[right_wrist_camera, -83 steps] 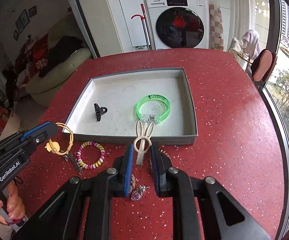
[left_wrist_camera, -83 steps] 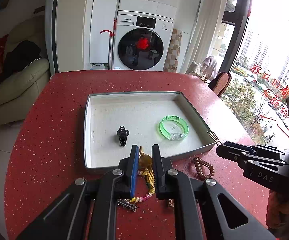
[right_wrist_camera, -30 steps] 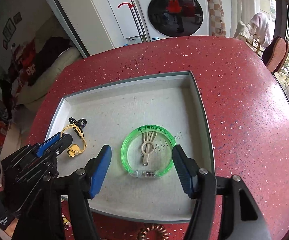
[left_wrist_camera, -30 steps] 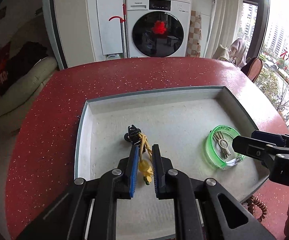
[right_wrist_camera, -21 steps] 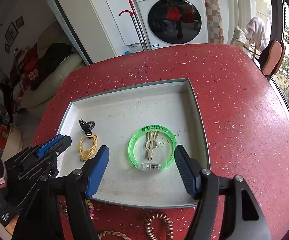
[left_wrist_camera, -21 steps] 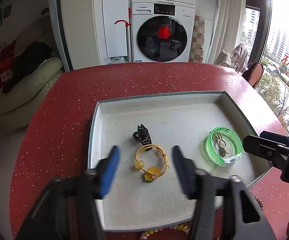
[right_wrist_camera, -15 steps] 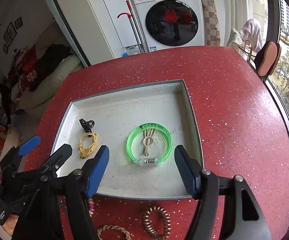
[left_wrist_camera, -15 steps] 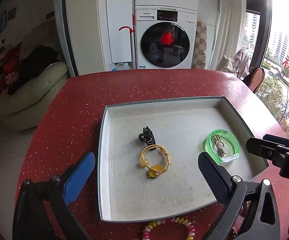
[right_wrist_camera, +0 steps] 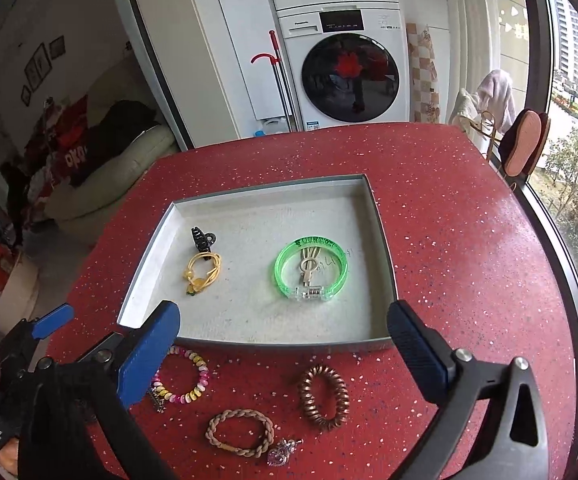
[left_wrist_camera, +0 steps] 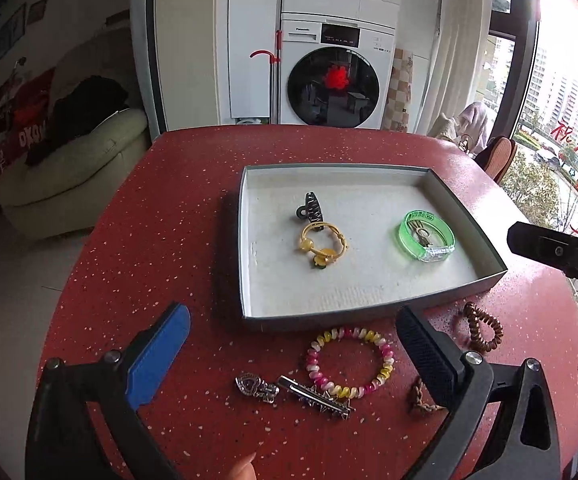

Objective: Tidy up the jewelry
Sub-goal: 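Withdraw both open tools from the tray toward the remaining jewelry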

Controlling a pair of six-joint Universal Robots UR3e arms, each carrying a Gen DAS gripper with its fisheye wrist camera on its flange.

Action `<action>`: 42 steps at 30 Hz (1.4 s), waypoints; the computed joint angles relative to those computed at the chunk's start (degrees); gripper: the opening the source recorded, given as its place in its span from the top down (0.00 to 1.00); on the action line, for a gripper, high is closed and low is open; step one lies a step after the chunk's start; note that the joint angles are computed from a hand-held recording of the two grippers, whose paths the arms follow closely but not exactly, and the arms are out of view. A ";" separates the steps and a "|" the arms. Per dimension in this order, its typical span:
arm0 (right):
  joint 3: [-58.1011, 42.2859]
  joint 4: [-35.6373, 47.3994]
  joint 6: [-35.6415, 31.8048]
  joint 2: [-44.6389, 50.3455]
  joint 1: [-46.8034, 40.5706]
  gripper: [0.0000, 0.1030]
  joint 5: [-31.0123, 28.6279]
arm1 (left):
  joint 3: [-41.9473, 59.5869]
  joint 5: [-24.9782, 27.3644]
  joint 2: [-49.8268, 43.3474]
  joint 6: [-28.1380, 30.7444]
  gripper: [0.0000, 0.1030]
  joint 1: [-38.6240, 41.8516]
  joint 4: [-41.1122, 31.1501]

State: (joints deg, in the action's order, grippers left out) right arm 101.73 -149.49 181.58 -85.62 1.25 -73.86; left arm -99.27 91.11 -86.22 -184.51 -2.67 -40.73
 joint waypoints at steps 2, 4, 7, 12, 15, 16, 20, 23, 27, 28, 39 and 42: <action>0.17 3.19 -0.08 -1.21 0.09 0.00 0.64 | -2.72 1.16 2.85 -0.77 0.00 -0.14 0.19; 1.54 4.73 0.26 -2.86 0.83 0.00 -0.67 | -5.00 2.44 5.25 -1.35 0.00 -0.34 0.04; 4.37 5.33 1.21 -5.36 2.03 0.00 -3.47 | -7.78 4.97 8.21 -1.46 0.00 -1.21 0.06; 9.68 4.70 1.40 -9.74 2.92 0.00 -5.49 | -11.92 5.46 12.67 -1.00 0.00 -0.56 -0.80; 11.97 4.21 1.24 -11.65 4.28 0.00 -7.54 | -14.13 4.47 14.76 -0.87 0.00 0.74 -2.15; 12.67 4.26 1.13 -12.23 4.43 0.00 -7.69 | -15.04 4.00 15.59 -0.76 0.00 1.23 -2.54; 15.20 4.68 0.66 -14.08 4.65 0.00 -7.94 | -17.98 -0.52 19.06 0.65 0.00 4.01 -4.66; 16.43 4.89 0.57 -14.34 4.98 0.00 -8.72 | -19.23 1.04 19.73 0.26 0.00 2.95 -4.27; 18.30 4.75 0.47 -14.83 5.05 0.00 -9.16 | -20.38 1.23 20.25 0.01 0.00 3.03 -4.50; 18.72 4.65 0.39 -15.00 5.02 0.00 -9.32 | -20.56 1.08 20.37 -0.06 0.00 3.29 -4.68; 22.50 3.72 -0.15 -17.57 1.97 0.00 -9.67 | -21.86 0.32 20.67 0.27 0.00 6.43 -5.18; 23.05 3.62 -0.29 -17.12 1.42 0.00 -9.55 | -21.49 -0.72 19.32 0.36 0.00 7.40 -5.81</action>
